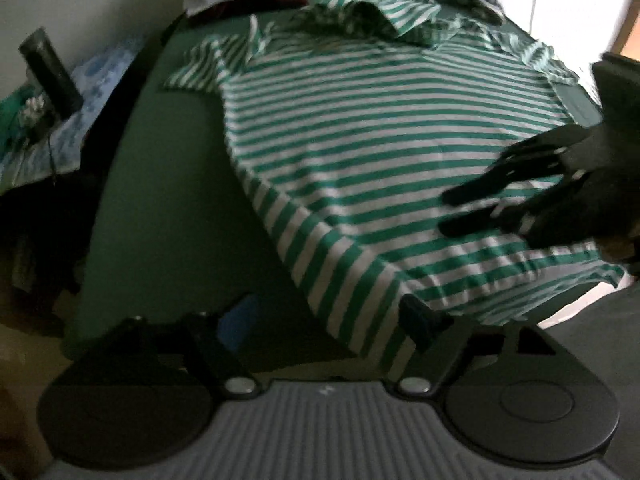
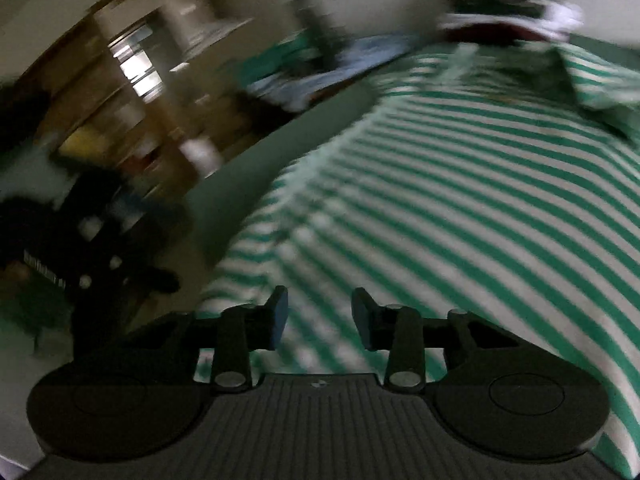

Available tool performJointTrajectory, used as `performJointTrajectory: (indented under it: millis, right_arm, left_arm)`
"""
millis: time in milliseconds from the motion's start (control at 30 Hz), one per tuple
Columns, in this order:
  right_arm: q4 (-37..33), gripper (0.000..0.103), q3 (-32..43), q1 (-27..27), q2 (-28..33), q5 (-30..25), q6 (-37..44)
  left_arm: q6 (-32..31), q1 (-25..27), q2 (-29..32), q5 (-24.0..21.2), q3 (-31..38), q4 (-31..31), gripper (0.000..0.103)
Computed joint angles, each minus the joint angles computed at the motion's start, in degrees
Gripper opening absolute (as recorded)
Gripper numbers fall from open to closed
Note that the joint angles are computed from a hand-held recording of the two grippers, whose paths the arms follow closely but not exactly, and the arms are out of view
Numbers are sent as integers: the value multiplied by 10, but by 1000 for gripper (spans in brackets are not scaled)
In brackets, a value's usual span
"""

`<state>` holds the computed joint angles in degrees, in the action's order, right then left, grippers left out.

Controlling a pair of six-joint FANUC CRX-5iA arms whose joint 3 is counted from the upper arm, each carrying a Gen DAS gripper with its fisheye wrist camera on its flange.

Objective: Fold clothes

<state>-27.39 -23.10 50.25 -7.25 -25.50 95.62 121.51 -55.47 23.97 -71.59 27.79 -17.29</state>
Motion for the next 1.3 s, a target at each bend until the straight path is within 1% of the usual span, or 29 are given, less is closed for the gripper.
performJointTrajectory:
  millis: [100, 233, 300, 367, 400, 433, 467, 533, 600, 667, 700, 733, 767, 800, 933, 1033, 1067, 1133, 1167, 1200, 1233, 1300]
  right_arm:
    - [-48, 33, 48, -1, 39, -46, 122]
    - [-134, 32, 116, -14, 91, -116, 271]
    - [-213, 35, 163, -44, 128, -187, 342]
    - [-254, 35, 203, -55, 166, -239, 361]
    - [-259, 35, 214, -52, 179, -249, 363]
    - [-251, 35, 224, -43, 188, -259, 363]
    - [-237, 35, 231, -34, 192, -269, 368]
    - [-240, 34, 220, -34, 178, -265, 396]
    - [-242, 34, 206, -45, 160, -250, 392]
    - [-221, 35, 179, -53, 134, -214, 349]
    - [-209, 34, 163, -59, 118, -198, 323]
    - [-196, 35, 147, -65, 103, -181, 295]
    - [-181, 35, 132, -69, 88, -164, 266]
    - [-162, 35, 113, -69, 71, -140, 233]
    - [-79, 33, 38, -53, 16, -41, 91]
    - [-35, 32, -2, -44, -5, 9, 9]
    - [-12, 32, -13, -28, -2, 33, -29]
    - [15, 33, -26, -19, -3, 55, -72]
    - [30, 33, -32, -15, -3, 66, -95]
    - [32, 33, -32, -19, 0, 71, -97]
    - [53, 33, -41, -15, -3, 82, -121]
    - [108, 36, -60, -4, -1, 118, -191]
  left_arm:
    - [24, -6, -6, -35, 7, -26, 84]
    - [81, -13, -28, -87, 10, -78, 84]
    - [115, -14, -41, -96, 7, -100, 85]
    - [132, -12, -50, -73, 2, -110, 85]
    - [137, -11, -52, -58, 0, -112, 86]
    - [139, -7, -52, -37, -2, -109, 85]
    - [137, 0, -51, -1, -10, -97, 85]
    - [115, 10, -31, 36, -10, -71, 83]
    - [90, 20, -9, 69, -7, -44, 72]
    - [82, 30, 4, 95, -15, -17, 53]
    - [78, 35, 10, 107, -20, -3, 47]
    - [73, 40, 17, 120, -24, 11, 34]
    - [74, 40, 19, 121, -28, 16, 24]
    - [75, 39, 21, 122, -31, 19, 22]
    - [90, 36, 18, 78, -35, 4, 22]
    - [104, 35, 10, 43, -42, -13, 27]
    - [113, 37, 4, 31, -48, -23, 28]
    - [128, 45, -14, 28, -70, -33, 31]
    - [136, 45, -16, 16, -72, -43, 39]
    - [144, 45, -17, 4, -71, -54, 49]
    - [152, 45, -19, -9, -71, -65, 58]
    - [153, 48, -21, -21, -73, -69, 59]
